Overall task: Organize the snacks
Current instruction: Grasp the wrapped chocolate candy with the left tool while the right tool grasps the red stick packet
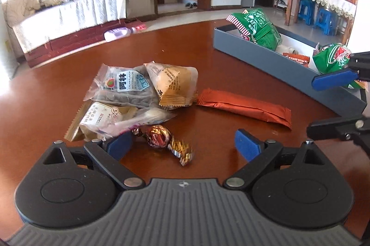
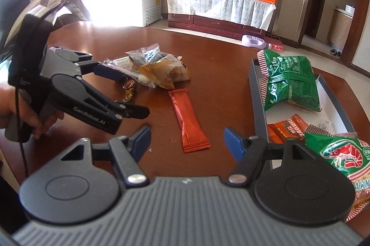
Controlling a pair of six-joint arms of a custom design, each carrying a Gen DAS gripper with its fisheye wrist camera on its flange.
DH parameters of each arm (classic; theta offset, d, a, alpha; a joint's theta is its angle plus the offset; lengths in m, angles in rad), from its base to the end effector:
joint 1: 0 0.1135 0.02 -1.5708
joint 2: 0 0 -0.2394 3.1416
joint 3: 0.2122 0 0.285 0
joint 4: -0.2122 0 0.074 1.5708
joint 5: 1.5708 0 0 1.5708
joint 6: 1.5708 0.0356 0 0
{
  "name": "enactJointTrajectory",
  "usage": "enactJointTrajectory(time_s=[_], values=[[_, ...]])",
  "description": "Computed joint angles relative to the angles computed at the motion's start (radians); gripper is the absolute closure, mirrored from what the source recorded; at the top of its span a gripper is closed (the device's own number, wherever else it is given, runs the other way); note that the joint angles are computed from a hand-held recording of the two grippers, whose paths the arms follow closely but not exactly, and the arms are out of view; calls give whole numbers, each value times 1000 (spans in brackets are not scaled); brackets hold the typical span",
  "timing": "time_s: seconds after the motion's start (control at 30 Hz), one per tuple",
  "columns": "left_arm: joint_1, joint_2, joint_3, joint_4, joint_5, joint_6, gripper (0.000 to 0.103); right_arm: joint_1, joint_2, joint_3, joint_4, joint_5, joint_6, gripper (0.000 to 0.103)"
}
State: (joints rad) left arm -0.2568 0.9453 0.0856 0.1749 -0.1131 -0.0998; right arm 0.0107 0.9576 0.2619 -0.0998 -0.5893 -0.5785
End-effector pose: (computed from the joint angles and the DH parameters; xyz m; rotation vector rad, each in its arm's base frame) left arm 0.1866 -0.0448 0.0665 0.1162 2.2482 -0.0640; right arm 0.2068 0.0220 0.1028 -0.9070 2.0426 0.3925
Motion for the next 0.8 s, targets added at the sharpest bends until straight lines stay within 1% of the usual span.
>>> enactJointTrajectory(time_s=[0.03,0.1,0.17,0.2,0.27,0.33,0.4,0.5,0.6,0.73,0.8], values=[[21,22,10,11,28,11,6,8,17,7,8,8,3,32],[57,66,28,27,84,30,10,17,42,20,22,12,8,32],[66,66,27,38,93,46,19,20,67,32,35,15,15,37],[66,72,28,47,93,47,21,22,78,37,40,16,21,37],[65,67,21,58,89,40,29,27,98,49,50,22,35,43],[67,42,8,52,88,25,33,39,117,57,65,39,50,47],[67,3,-11,38,93,5,33,53,132,62,77,56,55,47],[29,-27,-21,9,29,3,33,82,161,68,114,81,59,48],[7,-26,-22,5,-13,-8,32,121,227,87,169,120,71,48],[3,-13,-22,17,-27,-18,31,164,319,132,217,157,91,48],[2,-5,-21,25,-28,-19,31,182,364,155,230,172,102,53]])
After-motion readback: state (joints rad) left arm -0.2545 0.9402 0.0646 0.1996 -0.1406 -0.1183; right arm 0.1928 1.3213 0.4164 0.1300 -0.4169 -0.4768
